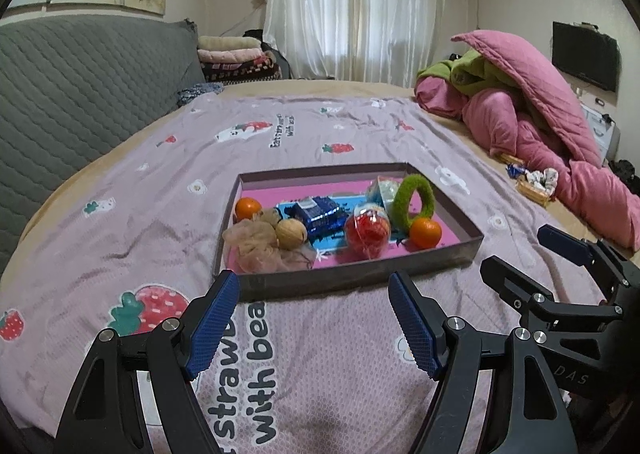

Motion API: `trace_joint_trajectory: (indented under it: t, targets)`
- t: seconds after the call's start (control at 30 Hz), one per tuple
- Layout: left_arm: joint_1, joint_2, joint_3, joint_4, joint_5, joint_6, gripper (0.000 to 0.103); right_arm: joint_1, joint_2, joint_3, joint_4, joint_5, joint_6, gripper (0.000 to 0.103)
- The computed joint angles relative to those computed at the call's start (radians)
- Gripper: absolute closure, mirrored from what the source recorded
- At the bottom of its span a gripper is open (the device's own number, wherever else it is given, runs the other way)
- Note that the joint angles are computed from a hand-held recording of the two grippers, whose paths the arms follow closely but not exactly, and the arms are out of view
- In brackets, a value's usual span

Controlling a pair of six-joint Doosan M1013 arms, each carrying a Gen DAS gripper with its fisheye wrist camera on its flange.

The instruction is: Organize objects

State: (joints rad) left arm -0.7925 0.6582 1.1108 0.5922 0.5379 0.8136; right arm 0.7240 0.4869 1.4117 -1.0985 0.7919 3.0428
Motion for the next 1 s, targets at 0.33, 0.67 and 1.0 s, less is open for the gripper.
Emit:
trace_joint_trajectory:
  t: [0.33,0.67,1.0]
  targets:
    - [0.002,0.009,0.013,0.024,-0.003,-0.039,0.025,0.001,0.006,0.016,-0.024,0.006,0.047,0.018]
    - [0.003,0.009,0.049,0.05,-0.066,-0.085,0.025,0.009,0.012,0.041,-0.067,-0.02,0.119,0.018]
    - [0.0,0.024,0.046,0.04,-0.03,-0.068,0.025,0.008,0.033,0.029,0.02,-0.038,0.036,0.018]
